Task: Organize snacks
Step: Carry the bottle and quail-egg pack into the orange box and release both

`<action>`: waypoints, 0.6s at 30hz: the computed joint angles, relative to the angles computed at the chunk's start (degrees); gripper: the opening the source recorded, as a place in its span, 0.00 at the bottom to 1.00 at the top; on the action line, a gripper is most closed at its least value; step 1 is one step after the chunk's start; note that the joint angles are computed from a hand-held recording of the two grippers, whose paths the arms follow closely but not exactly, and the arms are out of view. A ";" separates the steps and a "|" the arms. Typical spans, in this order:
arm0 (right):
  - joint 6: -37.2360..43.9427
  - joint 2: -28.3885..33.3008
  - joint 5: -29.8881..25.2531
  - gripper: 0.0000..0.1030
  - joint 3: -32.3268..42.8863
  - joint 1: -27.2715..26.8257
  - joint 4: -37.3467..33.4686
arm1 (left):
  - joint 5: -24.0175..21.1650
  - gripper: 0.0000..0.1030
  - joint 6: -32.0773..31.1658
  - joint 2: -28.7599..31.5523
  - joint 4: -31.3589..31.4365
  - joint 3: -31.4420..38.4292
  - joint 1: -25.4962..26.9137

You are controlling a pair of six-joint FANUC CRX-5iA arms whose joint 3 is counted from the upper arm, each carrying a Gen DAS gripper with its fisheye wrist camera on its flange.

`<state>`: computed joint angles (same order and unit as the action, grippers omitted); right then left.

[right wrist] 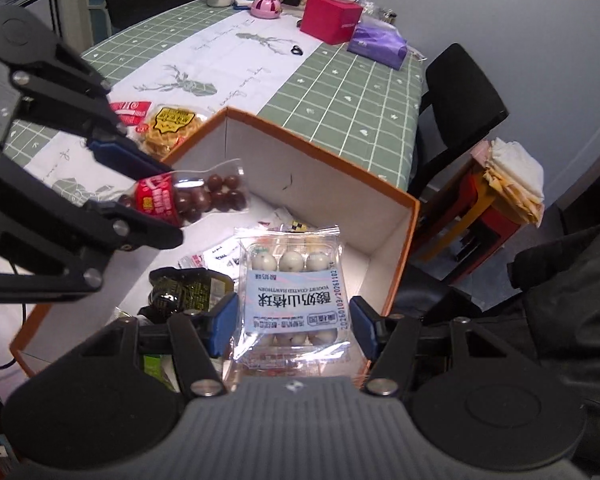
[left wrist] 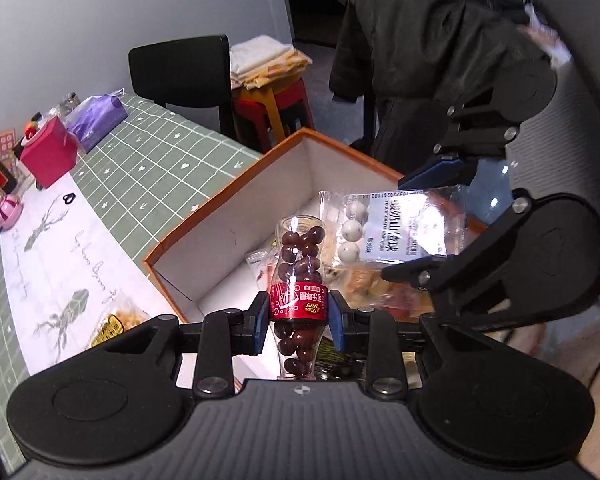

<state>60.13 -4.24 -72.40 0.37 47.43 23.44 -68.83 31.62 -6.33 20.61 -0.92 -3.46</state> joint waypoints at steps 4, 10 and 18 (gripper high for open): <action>4.08 1.11 2.75 0.57 -0.36 -1.90 -2.24 | 0.17 0.33 3.03 3.13 -5.13 2.74 -2.31; 8.71 2.87 7.04 0.57 -0.52 -4.09 -5.44 | 0.02 0.33 6.67 6.28 -11.95 5.89 -4.61; 14.12 3.47 11.85 0.57 -2.08 -5.94 -7.62 | 2.22 0.31 6.02 8.09 -11.01 6.11 -4.59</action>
<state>74.25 -0.77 -60.54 -1.70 41.49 15.82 -66.61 37.64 1.76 9.60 5.19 -8.05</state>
